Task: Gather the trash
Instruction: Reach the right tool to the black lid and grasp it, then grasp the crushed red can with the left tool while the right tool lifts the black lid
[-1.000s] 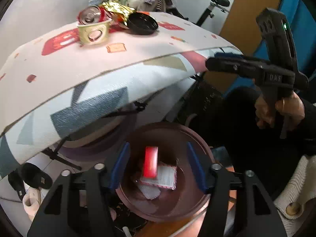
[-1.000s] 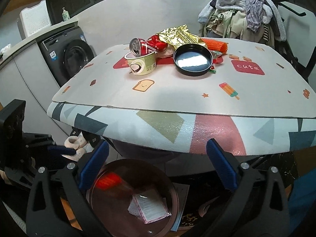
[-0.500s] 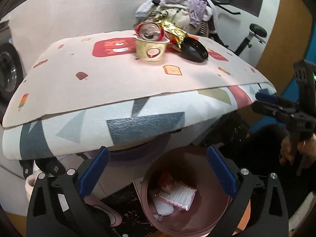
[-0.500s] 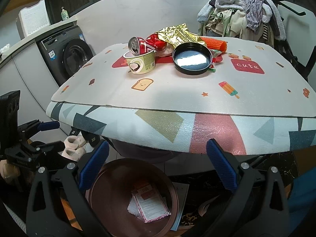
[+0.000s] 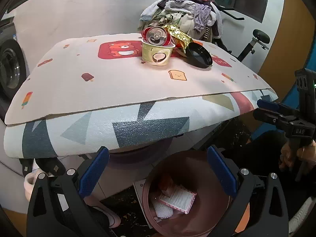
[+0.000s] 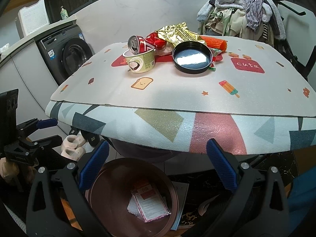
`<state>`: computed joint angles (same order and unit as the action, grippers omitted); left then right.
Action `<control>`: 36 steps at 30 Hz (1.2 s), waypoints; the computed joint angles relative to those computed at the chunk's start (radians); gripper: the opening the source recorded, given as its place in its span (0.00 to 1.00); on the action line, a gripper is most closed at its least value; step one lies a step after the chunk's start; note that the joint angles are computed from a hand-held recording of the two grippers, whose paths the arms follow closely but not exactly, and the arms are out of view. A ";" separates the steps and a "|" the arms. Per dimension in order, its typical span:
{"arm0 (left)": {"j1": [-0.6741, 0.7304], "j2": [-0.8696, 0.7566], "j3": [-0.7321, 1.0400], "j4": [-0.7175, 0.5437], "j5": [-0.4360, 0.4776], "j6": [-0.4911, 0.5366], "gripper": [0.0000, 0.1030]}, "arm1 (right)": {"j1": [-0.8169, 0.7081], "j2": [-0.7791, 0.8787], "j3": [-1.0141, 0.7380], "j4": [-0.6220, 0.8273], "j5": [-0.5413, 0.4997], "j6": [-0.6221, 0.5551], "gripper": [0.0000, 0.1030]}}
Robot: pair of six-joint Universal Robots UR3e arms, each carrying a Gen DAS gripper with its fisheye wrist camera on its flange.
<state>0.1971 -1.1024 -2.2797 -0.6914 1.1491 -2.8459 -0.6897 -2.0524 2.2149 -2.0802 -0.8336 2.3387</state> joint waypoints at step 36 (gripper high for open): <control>0.048 -0.346 0.294 0.115 -0.082 -0.144 0.94 | 0.447 1.182 -1.237 -0.186 -0.410 0.712 0.94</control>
